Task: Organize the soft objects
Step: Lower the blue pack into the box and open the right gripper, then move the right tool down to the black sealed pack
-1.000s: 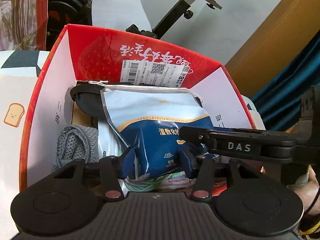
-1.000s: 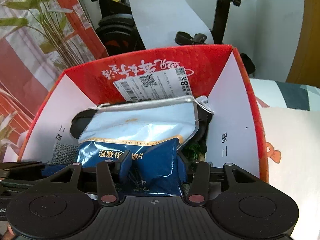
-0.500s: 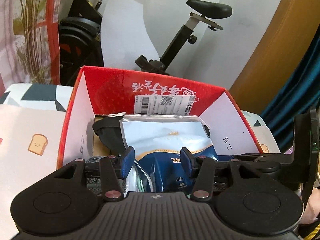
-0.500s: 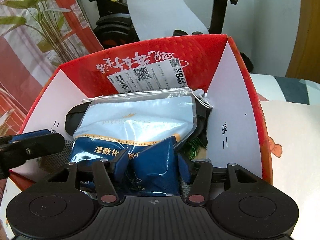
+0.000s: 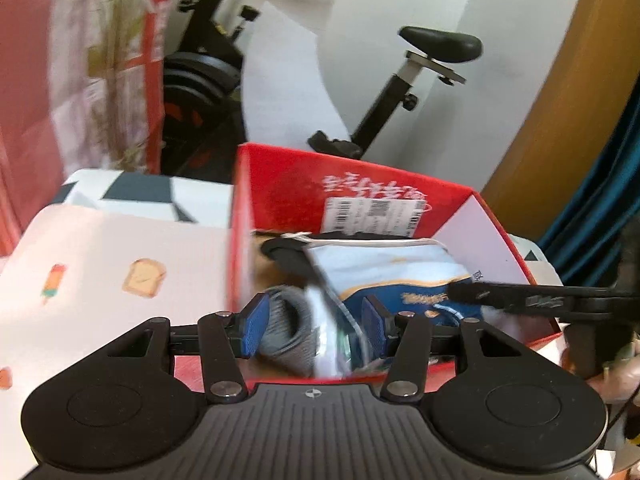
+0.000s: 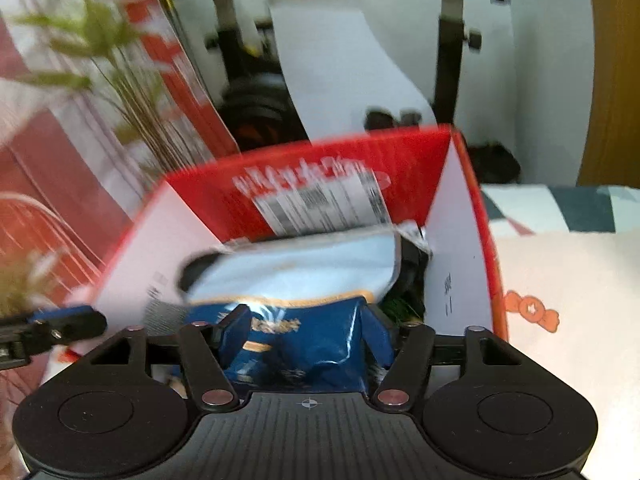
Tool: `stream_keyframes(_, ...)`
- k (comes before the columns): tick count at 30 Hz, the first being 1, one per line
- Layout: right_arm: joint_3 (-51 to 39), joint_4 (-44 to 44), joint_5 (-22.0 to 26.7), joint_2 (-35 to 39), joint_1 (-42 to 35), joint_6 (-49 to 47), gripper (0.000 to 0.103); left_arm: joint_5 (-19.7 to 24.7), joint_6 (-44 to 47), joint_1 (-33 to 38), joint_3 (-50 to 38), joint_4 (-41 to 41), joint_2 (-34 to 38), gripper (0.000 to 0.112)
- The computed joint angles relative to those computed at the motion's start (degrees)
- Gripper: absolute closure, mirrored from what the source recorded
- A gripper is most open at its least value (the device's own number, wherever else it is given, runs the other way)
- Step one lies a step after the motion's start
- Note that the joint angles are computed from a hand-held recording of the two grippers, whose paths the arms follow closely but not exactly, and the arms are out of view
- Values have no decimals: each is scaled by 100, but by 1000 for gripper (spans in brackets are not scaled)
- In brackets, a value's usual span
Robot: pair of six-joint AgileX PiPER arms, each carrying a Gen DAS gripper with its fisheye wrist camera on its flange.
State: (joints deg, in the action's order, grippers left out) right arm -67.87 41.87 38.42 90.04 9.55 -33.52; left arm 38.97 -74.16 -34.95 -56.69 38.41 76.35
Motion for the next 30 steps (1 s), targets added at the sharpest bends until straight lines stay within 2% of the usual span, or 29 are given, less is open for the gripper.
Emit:
stream_keyframes(2,361,685,22,-361,-186,-665,35,-62,201,59,253,-146,-410,59)
stream_keyframes(3,497,826,32,-531,-234,-850,35,92,286,24,287,-170,-547,59)
stream_keyframes(5,719,915,37,-841,-268,-1067,35,505,486,-114,297,-171,-765,59)
stream_keyframes(8,1014,970,64,-1276,-323,-1269,35,837,715,-281,426,-202,-1198,59)
stream_keyframes(13,1617,1250,226,-2061,-433,-1491,35,1195,277,-764,730,2,-1629,59)
stream_keyframes(17,2069,1096,210,-2604,-347,-1586,35,1010,-34,-993,1021,-88,-1559,59)
stream_keyframes(23,2659,541,216,-3174,-204,-1488,34,376,-254,-1114,1459,-295,-1232,58)
stream_keyframes(30,3204,-543,-56,-3229,-63,-899,34,-245,-500,-954,1935,-518,-871,58)
